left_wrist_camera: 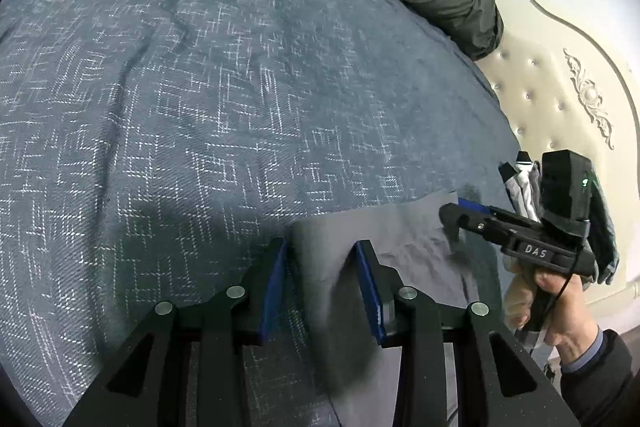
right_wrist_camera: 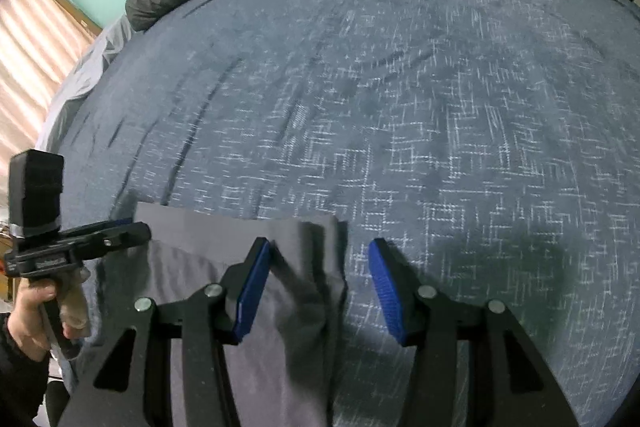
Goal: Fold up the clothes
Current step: 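Grasp the folded briefs' edge with the right tool while the left tool grasps beside it, then lift the folded grey briefs with both tools and carry them toward the headboard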
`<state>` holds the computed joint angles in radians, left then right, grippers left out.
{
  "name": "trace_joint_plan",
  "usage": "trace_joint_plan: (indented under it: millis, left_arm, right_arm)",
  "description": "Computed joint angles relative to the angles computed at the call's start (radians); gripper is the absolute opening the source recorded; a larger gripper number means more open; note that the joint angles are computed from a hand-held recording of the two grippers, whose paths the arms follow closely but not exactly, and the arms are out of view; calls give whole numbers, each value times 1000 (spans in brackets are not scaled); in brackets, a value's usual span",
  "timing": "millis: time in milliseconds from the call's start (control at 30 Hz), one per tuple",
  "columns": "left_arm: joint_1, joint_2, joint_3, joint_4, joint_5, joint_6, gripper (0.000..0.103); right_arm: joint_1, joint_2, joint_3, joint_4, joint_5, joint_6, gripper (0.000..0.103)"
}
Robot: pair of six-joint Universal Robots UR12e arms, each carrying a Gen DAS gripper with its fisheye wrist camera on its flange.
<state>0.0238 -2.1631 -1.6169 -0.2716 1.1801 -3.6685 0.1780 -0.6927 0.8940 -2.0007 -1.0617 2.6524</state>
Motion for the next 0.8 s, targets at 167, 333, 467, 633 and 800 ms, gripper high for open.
trace_joint_plan:
  millis: [167, 333, 467, 633, 800]
  left_arm:
    - [-7, -2, 4, 7, 16, 10, 37]
    - [-11, -4, 6, 21, 12, 15, 37]
    - [-8, -5, 1, 39, -20, 2, 20]
    - [-13, 9, -6, 51, -21, 13, 12]
    - [-23, 34, -8, 54, -5, 21, 11]
  right_arm:
    - [4, 4, 3, -15, 3, -31, 20]
    - [3, -12, 37, -51, 24, -60, 8]
    - [-5, -24, 58, -69, 61, -84, 6]
    - [-19, -51, 100, -112, 108, -94, 5]
    - [-32, -82, 142, -166, 148, -86, 5]
